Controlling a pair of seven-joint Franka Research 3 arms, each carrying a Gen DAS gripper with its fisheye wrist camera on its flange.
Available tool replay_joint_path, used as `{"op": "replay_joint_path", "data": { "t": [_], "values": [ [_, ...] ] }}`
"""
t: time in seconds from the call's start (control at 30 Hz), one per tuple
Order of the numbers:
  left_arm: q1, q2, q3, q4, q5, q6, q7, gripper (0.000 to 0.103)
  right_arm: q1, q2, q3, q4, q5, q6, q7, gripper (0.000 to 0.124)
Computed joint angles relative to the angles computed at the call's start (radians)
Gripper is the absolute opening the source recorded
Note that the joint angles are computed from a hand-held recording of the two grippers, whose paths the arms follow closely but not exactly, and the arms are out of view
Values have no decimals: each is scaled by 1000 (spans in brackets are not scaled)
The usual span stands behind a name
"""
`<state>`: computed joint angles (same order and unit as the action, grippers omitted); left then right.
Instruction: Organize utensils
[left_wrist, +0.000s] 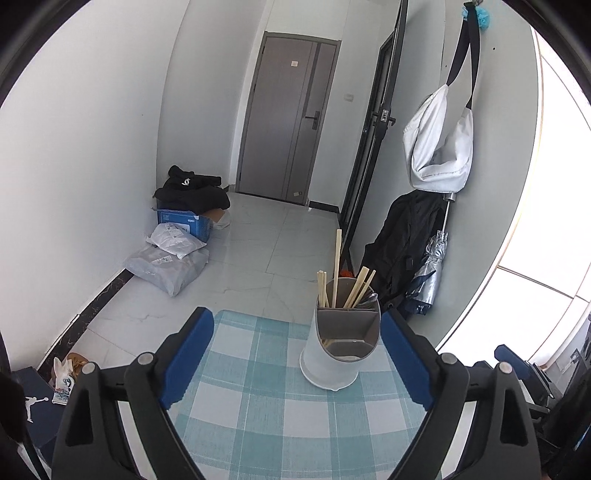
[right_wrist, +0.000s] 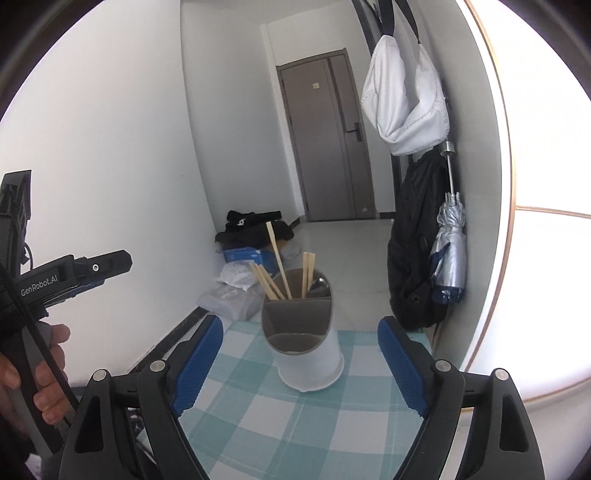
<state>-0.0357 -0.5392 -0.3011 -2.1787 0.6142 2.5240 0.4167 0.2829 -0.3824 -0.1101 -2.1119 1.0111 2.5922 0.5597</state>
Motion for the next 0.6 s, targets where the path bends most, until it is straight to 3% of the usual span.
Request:
{"op": "replay_joint_path", "data": {
  "t": [0.6],
  "values": [
    [-29, -39, -3, -37, -33, -11, -1, 90, 8, -55, -5, -45, -34, 38, 42, 89]
  ]
}}
